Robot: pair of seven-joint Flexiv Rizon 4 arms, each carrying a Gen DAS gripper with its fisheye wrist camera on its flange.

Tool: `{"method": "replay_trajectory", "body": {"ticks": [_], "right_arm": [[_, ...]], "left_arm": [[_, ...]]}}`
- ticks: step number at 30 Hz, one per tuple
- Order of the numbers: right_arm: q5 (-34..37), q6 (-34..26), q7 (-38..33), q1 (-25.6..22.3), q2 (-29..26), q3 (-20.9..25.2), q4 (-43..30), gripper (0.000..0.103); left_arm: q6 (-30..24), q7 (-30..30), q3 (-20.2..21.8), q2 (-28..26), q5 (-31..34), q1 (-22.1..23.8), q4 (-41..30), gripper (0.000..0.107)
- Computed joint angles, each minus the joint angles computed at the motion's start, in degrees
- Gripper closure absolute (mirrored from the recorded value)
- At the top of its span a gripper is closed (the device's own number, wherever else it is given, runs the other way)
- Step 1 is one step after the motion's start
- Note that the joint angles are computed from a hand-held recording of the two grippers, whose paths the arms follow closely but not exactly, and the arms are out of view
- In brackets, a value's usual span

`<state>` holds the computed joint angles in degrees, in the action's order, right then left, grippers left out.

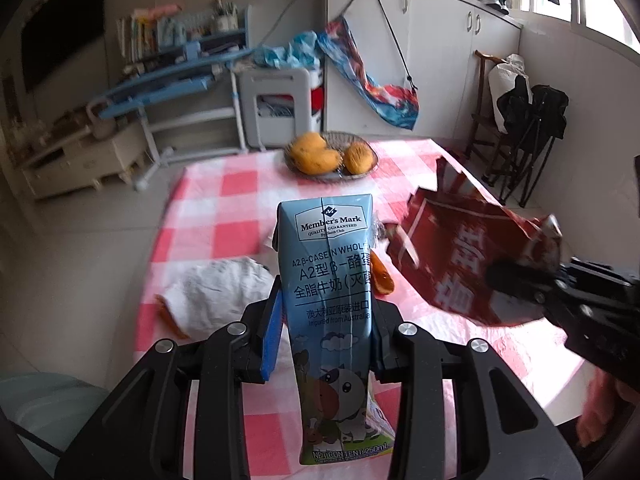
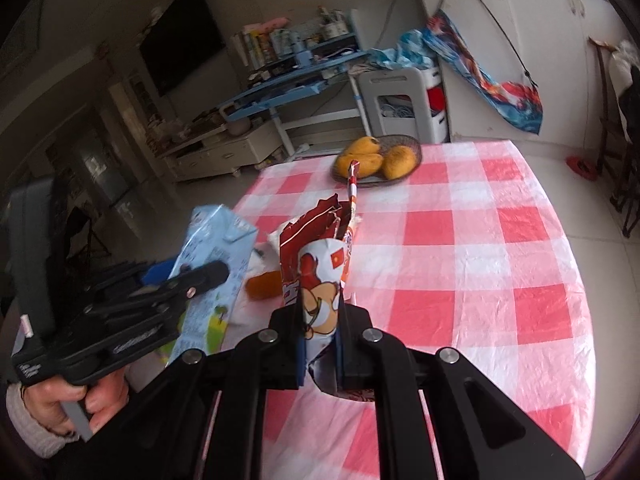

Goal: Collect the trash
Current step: 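Carry the carton and wrappers over the yellow bucket and open both tools, then bring both open tools back above the table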

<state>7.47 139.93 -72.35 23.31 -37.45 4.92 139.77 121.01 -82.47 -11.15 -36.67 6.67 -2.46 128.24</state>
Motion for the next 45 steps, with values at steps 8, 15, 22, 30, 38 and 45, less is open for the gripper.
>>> {"method": "replay_trajectory", "body": {"ticks": [8, 15, 22, 30, 38, 45], "right_arm": [[3.90, 7.68, 2.45, 3.74, -1.92, 5.08, 7.88, 0.092], [7.72, 3.06, 1.20, 14.72, -0.64, 5.10, 13.03, 0.092], [10.91, -10.43, -2.43, 25.68, -0.23, 0.88, 11.80, 0.092], [11.10, -10.64, -0.49, 25.72, -2.14, 0.32, 11.48, 0.065], [17.86, 11.03, 6.20, 19.47, -8.04, 5.01, 12.19, 0.043], [19.68, 20.34, 10.29, 16.46, -10.64, 5.52, 11.17, 0.035]], "left_arm": [[5.72, -4.02, 1.44, 1.98, 1.73, 2.37, 7.21, 0.073], [8.94, -7.02, 1.94, 2.58, 4.58, 5.17, 12.35, 0.073], [12.06, -7.73, 3.56, 1.76, 7.29, 6.26, 17.65, 0.073], [14.53, -5.13, 5.29, -0.19, 7.66, 4.56, 22.02, 0.073], [7.21, -1.01, 4.46, -0.73, 6.53, 3.40, 23.37, 0.068], [11.35, -0.10, 6.80, -0.82, 2.88, -0.71, 24.18, 0.048]]}}
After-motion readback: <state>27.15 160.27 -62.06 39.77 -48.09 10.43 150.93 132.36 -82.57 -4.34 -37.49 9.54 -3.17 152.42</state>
